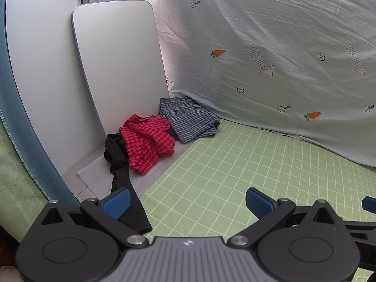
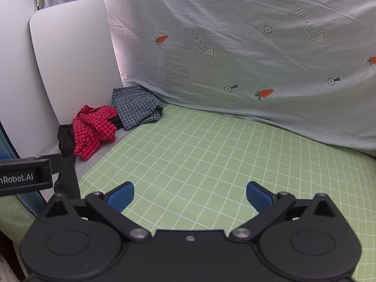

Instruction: Fold clothes

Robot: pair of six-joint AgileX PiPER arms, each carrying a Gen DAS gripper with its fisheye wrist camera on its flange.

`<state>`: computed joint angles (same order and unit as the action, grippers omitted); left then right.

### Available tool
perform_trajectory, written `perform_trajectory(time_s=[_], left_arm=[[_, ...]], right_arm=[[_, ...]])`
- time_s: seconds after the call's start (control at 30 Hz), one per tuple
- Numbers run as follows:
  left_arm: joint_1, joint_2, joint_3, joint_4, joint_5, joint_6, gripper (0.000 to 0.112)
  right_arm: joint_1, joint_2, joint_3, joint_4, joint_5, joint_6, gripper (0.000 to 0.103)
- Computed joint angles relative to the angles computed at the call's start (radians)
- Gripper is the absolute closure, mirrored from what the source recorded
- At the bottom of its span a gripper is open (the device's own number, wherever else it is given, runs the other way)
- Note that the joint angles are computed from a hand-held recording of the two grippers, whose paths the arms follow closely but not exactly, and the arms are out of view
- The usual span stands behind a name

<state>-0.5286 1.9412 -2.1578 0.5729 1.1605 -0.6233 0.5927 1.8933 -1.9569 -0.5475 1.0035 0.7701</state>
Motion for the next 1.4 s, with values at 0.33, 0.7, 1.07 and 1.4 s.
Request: perform_trajectory(time_s=[0.33, 0.7, 1.07, 1.4], left_arm=[[0.009, -0.017, 0.033, -0.013, -0.024, 0.007, 0.009], [0.012, -0.013, 0.033, -0.019, -0.032, 0.013, 0.009], [0.016, 0.009, -0.002, -0.032, -0.020, 0.028, 0.009], [0.038, 0.072, -0.102, -0.071, 0.009, 0.070, 0.009]], right_arm=[[-0.001, -0.004, 0.009, 0.003, -0.004, -0.001, 0.000], [-0.005, 0.008, -0.014, 0.002, 0.008, -0.004, 0.000], [-0.006, 0.025, -0.041, 0.004, 0.022, -0.008, 0.000], [-0.031, 0.071, -0.113, 0.036, 0.044, -0.042, 0.000]])
